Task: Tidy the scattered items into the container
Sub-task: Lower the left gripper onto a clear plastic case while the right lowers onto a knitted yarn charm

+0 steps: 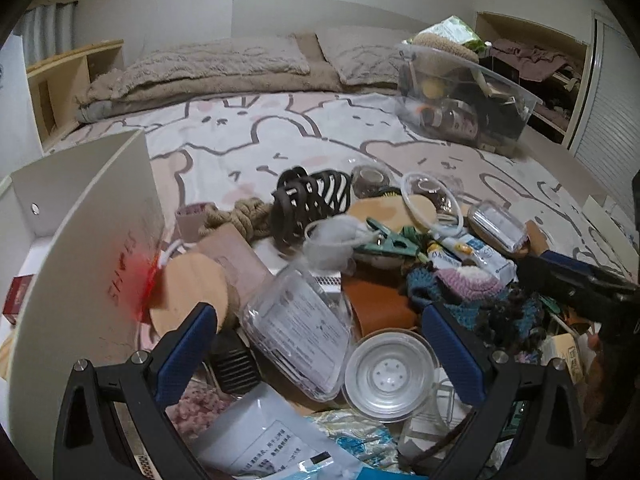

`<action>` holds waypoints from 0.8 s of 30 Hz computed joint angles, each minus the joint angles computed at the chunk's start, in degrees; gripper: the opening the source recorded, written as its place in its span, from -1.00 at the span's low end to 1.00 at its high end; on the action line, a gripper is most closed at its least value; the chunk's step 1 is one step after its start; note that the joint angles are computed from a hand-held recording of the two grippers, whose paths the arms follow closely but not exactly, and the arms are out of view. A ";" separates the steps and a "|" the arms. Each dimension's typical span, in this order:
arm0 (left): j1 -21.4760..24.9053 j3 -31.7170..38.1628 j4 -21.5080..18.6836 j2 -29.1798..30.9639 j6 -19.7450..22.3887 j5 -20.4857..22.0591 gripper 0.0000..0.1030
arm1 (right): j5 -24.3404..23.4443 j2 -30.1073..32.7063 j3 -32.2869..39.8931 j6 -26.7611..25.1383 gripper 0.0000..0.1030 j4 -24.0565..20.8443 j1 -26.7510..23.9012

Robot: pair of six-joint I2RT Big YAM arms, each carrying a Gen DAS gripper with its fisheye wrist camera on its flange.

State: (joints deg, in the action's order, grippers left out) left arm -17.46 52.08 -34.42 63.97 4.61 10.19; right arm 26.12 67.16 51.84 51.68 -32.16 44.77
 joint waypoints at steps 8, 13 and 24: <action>1.58 0.33 -1.69 1.08 -1.54 4.86 0.96 | -3.49 2.13 0.04 -3.46 0.23 3.55 0.54; 1.76 0.69 -2.66 1.40 -1.11 5.68 0.69 | -3.33 3.89 0.84 -5.98 -0.30 4.26 1.09; 2.53 0.96 -3.03 1.53 -0.60 6.18 0.20 | -0.03 -0.43 -1.59 -5.89 -0.61 8.09 1.58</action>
State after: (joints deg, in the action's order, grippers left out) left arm -14.93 53.04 -37.46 65.50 4.01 16.37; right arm 26.09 66.73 50.26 45.79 -24.07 46.35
